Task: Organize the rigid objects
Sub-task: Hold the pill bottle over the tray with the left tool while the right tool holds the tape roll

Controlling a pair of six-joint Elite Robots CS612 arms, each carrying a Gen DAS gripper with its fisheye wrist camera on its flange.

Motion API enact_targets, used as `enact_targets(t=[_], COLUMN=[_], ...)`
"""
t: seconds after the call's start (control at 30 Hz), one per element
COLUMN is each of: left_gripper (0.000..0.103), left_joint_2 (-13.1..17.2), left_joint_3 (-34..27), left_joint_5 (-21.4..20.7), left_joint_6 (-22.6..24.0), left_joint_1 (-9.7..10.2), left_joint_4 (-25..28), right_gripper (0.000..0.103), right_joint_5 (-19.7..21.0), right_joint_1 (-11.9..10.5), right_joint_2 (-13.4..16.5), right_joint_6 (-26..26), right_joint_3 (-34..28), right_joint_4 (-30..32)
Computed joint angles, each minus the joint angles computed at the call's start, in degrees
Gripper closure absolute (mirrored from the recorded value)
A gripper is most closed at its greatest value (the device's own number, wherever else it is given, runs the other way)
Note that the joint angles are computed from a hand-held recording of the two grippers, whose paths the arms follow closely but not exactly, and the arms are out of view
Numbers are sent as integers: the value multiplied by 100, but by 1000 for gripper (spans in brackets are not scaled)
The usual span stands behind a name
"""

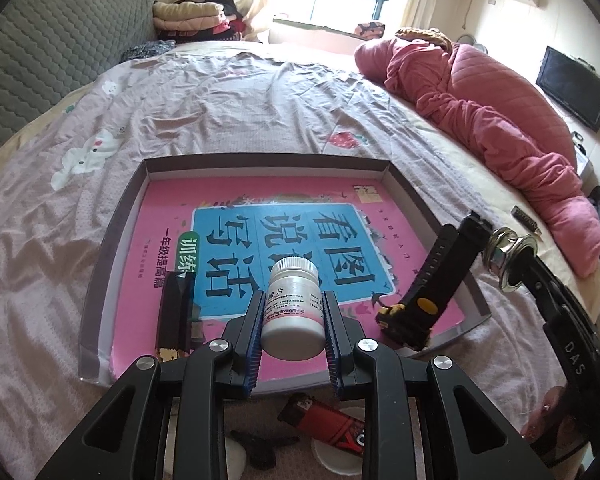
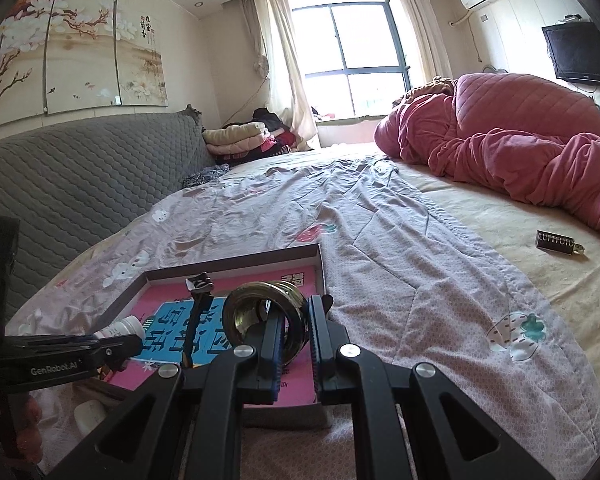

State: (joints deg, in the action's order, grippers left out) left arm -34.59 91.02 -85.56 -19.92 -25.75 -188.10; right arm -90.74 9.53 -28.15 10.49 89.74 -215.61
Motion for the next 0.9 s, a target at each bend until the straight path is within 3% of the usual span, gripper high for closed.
enact_targets(t=[0.33, 0.9], left_gripper=[76, 76], left_joint_2=[152, 206], left_joint_3=[-229, -264], left_joint_5=[41, -9], left_joint_6=[-51, -72], left_joint_1=[-20, -28], left_joint_4=[432, 525], right_gripper=[91, 91], right_joint_5=[-88, -349], right_joint_1=[60, 168], right_joint_2=[18, 40], right_joint_6=[-234, -690], right_joint_3=[-66, -177], right_joint_4=[284, 781])
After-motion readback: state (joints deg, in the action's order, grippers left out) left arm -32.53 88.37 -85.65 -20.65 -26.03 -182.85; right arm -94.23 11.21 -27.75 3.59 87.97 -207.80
